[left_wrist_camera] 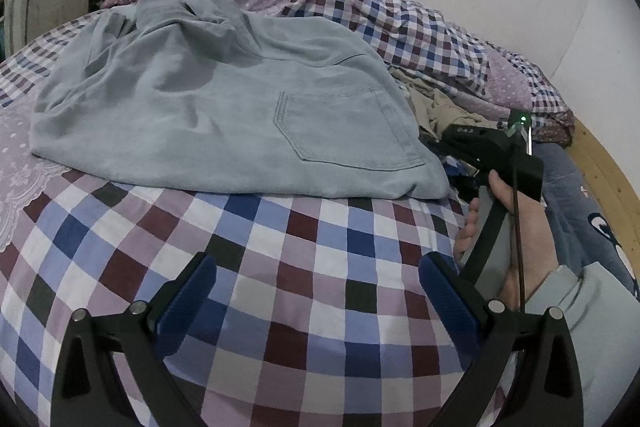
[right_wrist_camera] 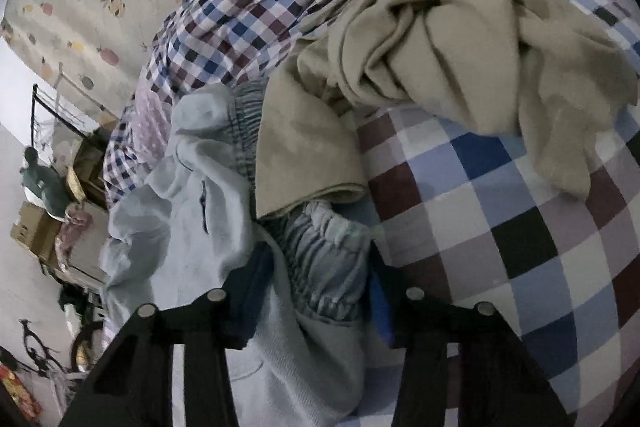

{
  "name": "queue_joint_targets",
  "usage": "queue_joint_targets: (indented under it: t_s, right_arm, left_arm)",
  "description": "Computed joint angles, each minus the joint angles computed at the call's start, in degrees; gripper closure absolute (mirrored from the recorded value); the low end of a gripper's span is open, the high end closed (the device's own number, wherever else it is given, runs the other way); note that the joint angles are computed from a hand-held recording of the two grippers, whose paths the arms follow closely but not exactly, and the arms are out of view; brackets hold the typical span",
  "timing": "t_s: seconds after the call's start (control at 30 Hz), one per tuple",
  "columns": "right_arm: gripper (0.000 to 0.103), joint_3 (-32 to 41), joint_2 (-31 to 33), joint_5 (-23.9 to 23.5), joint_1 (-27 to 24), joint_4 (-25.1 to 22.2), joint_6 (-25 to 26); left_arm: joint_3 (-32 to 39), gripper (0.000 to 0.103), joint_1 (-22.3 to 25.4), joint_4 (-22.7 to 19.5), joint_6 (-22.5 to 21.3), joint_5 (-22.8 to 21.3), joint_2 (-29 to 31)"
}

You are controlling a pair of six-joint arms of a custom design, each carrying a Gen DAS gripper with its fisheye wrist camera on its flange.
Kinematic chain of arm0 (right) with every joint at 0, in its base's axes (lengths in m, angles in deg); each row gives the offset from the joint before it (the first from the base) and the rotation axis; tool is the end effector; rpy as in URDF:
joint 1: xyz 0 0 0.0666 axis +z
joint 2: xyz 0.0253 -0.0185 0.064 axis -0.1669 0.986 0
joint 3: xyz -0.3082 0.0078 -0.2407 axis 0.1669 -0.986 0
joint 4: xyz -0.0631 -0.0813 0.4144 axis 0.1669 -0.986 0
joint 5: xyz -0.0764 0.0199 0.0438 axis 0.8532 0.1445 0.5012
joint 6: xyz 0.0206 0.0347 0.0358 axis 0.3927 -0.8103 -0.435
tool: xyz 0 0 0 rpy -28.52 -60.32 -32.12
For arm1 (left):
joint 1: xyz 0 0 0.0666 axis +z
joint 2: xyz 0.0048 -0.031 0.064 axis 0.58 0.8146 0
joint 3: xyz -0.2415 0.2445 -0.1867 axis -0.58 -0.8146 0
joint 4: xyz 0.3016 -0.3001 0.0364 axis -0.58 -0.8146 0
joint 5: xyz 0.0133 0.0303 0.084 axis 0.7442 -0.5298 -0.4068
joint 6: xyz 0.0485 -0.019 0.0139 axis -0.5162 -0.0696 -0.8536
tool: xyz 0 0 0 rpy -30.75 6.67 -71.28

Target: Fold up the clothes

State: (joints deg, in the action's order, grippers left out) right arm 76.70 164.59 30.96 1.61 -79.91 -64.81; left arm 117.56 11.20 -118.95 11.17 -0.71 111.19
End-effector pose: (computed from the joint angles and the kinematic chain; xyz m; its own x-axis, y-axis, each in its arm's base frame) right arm 0.7143 0.1586 0.4561 -0.8615 0.1902 -0.4708 -0.1536 0.7861 0.5987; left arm 0.4216 -0.1762 0.5186 -0.5444 -0.5320 -0.6485 -0.4066 0.8436 -0.3508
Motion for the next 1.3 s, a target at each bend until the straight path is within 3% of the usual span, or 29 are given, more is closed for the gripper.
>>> queue_joint_targets:
  t_s: [0.1,0.33,0.5,0.67,0.83,1.0,1.1,1.2,1.3]
  right_arm:
    - [0.085,-2.89,-1.89,-0.71,-0.46,3.06,-0.4]
    - [0.089,-8.77,-8.73,-3.51,-0.56,8.42,2.0]
    - [0.089,-12.77,-14.73,-6.95,-0.82,10.53,3.95]
    - [0.09,-17.12,-20.53,-10.16,-0.76,9.07,8.29]
    - [0.09,-20.43,-26.49,-13.18,-0.09,4.0,16.64]
    - [0.09,-18.76,-28.94,-15.71,0.43,-3.95,25.0]
    - [0.09,-16.18,-29.22,-15.46,1.35,-9.86,30.64]
    - [0.09,-13.96,-29.28,-14.35,2.2,-15.22,35.35]
    - [0.09,-11.06,-28.13,-12.73,2.86,-20.57,40.86]
  left_arm:
    - [-0.27,0.0,-0.11,0.7,-0.51,-0.43,-0.39]
    - [-0.49,0.0,-1.32,4.18,-3.26,-2.53,-1.31]
    - [-1.29,0.0,-3.52,10.81,-10.57,-5.83,-2.84]
    - [-2.61,0.0,-6.65,19.21,-19.63,-9.18,-4.67]
    - [-2.81,0.0,-9.66,24.34,-28.56,-12.46,-5.35]
    - [-3.2,0.0,-13.18,30.53,-39.74,-21.61,-5.12]
    - [-3.41,0.0,-14.02,33.69,-42.95,-22.0,-5.51]
    - [-2.06,0.001,-14.15,32.13,-44.45,-22.12,-4.95]
    - [-1.64,0.01,-13.72,30.15,-45.21,-20.59,-4.74]
